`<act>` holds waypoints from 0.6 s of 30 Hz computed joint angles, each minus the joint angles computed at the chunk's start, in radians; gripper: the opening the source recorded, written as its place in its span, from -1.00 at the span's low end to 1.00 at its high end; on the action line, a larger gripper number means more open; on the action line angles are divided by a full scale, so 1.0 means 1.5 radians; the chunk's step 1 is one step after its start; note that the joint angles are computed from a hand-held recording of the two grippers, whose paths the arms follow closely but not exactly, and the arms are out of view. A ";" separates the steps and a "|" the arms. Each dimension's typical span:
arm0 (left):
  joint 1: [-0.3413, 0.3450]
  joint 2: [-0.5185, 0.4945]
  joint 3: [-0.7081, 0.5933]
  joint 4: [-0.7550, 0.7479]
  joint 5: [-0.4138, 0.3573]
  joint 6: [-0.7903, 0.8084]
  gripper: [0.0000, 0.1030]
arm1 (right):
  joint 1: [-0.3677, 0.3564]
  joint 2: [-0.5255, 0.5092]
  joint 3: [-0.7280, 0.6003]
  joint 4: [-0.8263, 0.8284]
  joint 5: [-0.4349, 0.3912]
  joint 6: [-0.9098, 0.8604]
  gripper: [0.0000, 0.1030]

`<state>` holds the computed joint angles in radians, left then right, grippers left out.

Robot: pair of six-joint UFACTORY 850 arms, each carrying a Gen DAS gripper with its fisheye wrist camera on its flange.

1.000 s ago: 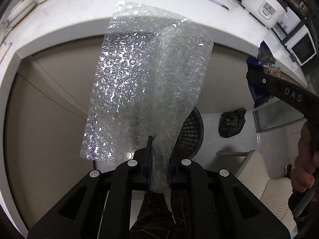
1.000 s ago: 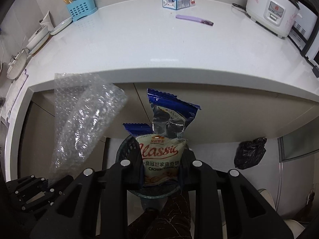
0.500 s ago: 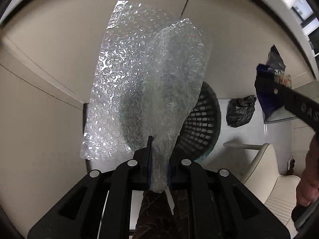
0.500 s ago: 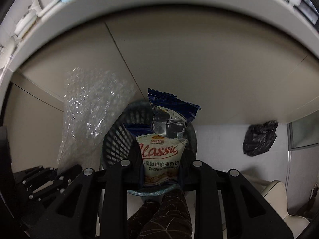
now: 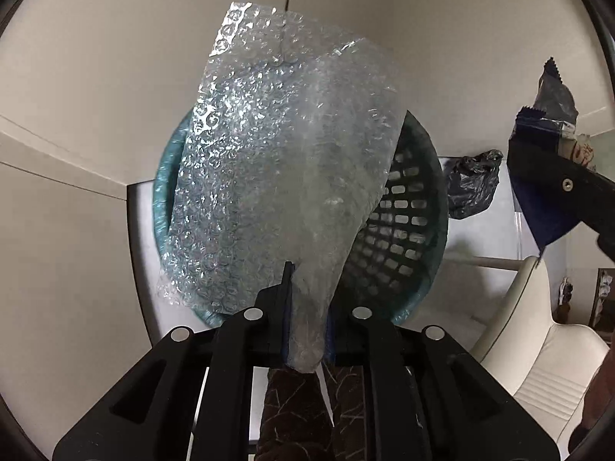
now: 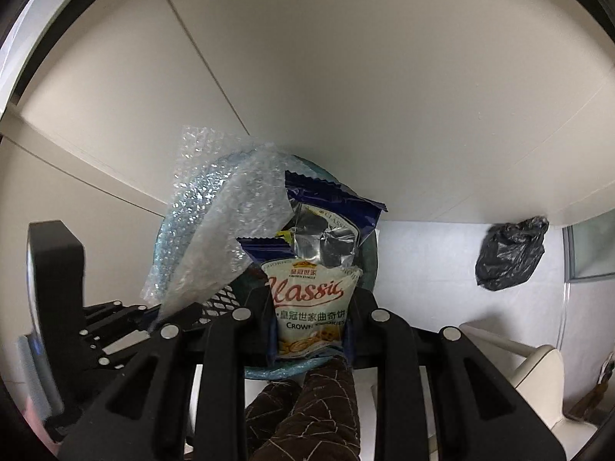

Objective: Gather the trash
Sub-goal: 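Open the left tool to drop the bubble wrap while the right tool drops the biscuit packet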

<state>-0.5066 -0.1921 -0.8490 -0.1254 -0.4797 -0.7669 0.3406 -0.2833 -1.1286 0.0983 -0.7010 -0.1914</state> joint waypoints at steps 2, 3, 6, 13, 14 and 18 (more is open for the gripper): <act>-0.004 -0.002 0.001 -0.006 0.010 -0.001 -0.57 | 0.002 -0.001 0.000 -0.004 0.001 0.006 -0.56; -0.007 -0.004 -0.001 0.002 0.013 -0.011 -0.36 | 0.001 -0.001 0.002 -0.006 0.001 0.004 -0.56; -0.019 0.000 0.002 0.062 0.022 -0.080 0.07 | 0.005 0.001 0.001 -0.011 -0.001 0.010 -0.55; -0.021 0.050 0.025 0.178 0.026 -0.217 0.56 | 0.006 0.011 -0.001 -0.008 -0.007 0.011 -0.55; -0.020 0.055 0.029 0.197 0.030 -0.238 0.67 | 0.009 0.011 -0.002 -0.011 -0.006 0.014 -0.54; -0.006 0.096 0.054 0.272 0.028 -0.291 0.88 | 0.017 0.011 0.003 -0.003 0.005 0.000 -0.54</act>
<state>-0.5158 -0.0480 -0.7675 0.2829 -0.4376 -1.2036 0.3660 -0.2665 -1.1243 0.0936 -0.6934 -0.1908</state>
